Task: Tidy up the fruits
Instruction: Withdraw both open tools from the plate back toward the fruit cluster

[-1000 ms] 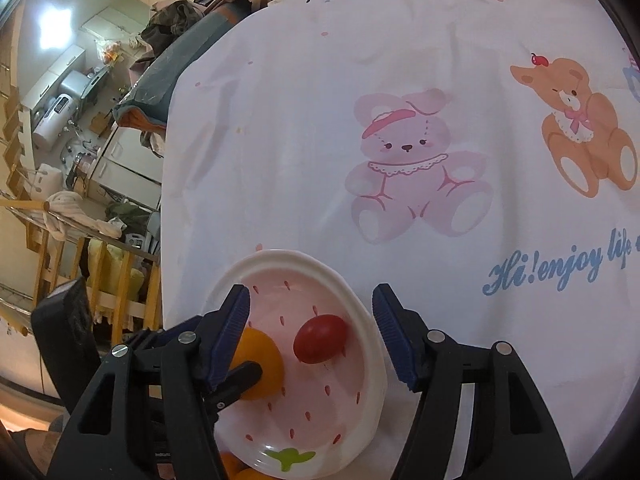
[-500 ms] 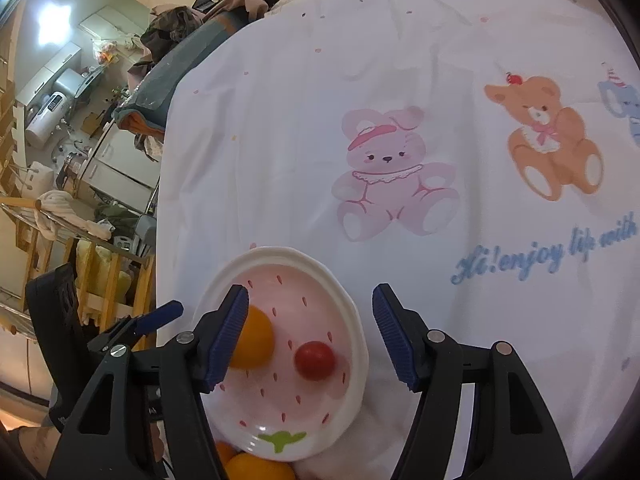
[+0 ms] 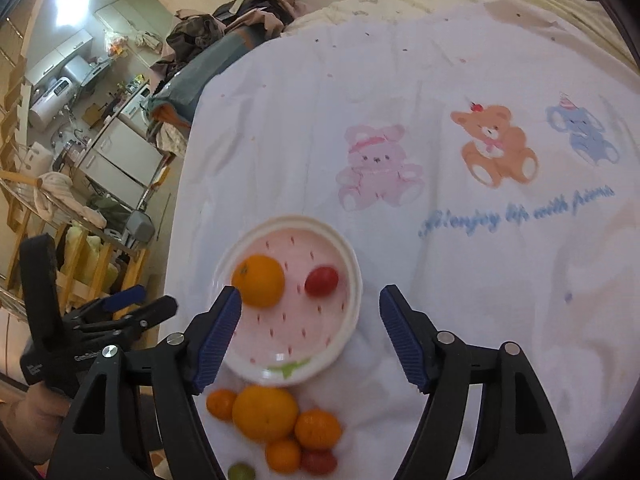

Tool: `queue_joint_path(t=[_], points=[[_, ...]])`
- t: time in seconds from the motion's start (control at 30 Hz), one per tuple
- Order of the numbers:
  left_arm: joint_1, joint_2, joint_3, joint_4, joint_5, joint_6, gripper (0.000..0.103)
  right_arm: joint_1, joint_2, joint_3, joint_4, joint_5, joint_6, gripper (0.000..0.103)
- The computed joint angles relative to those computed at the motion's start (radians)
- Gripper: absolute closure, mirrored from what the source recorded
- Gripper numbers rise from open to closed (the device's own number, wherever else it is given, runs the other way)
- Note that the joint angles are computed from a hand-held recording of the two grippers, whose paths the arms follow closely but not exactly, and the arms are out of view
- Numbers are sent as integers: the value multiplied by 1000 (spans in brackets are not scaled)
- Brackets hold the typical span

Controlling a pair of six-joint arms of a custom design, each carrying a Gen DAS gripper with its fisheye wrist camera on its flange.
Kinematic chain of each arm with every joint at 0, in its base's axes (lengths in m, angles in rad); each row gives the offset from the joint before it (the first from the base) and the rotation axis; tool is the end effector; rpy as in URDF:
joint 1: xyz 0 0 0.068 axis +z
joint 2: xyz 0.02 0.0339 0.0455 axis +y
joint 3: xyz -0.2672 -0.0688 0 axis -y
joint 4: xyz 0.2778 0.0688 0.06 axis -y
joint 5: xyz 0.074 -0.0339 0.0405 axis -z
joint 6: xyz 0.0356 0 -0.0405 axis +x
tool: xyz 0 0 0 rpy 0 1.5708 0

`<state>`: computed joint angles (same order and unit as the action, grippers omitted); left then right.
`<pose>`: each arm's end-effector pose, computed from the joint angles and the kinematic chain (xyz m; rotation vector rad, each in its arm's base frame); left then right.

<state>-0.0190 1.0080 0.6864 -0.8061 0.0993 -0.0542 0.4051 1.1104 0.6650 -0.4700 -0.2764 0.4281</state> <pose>0.2068 -0.0075 0.2097 -0.0173 2.6984 -0.1562 0.2202 0.1050 0.2015 -0.0919 2.5694 0.6799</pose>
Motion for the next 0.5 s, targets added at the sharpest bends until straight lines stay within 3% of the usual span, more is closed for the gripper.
queue_joint_path(t=[0.13, 0.3, 0.5], points=[[13, -50, -34, -113, -3, 21, 10, 12, -131, -67, -76, 21, 55, 29], [44, -119, -107, -175, 24, 40, 11, 40, -268, -123, -172, 72, 110, 29], [3, -141, -168, -187, 51, 27, 32, 71, -389, -179, -257, 107, 189, 29]])
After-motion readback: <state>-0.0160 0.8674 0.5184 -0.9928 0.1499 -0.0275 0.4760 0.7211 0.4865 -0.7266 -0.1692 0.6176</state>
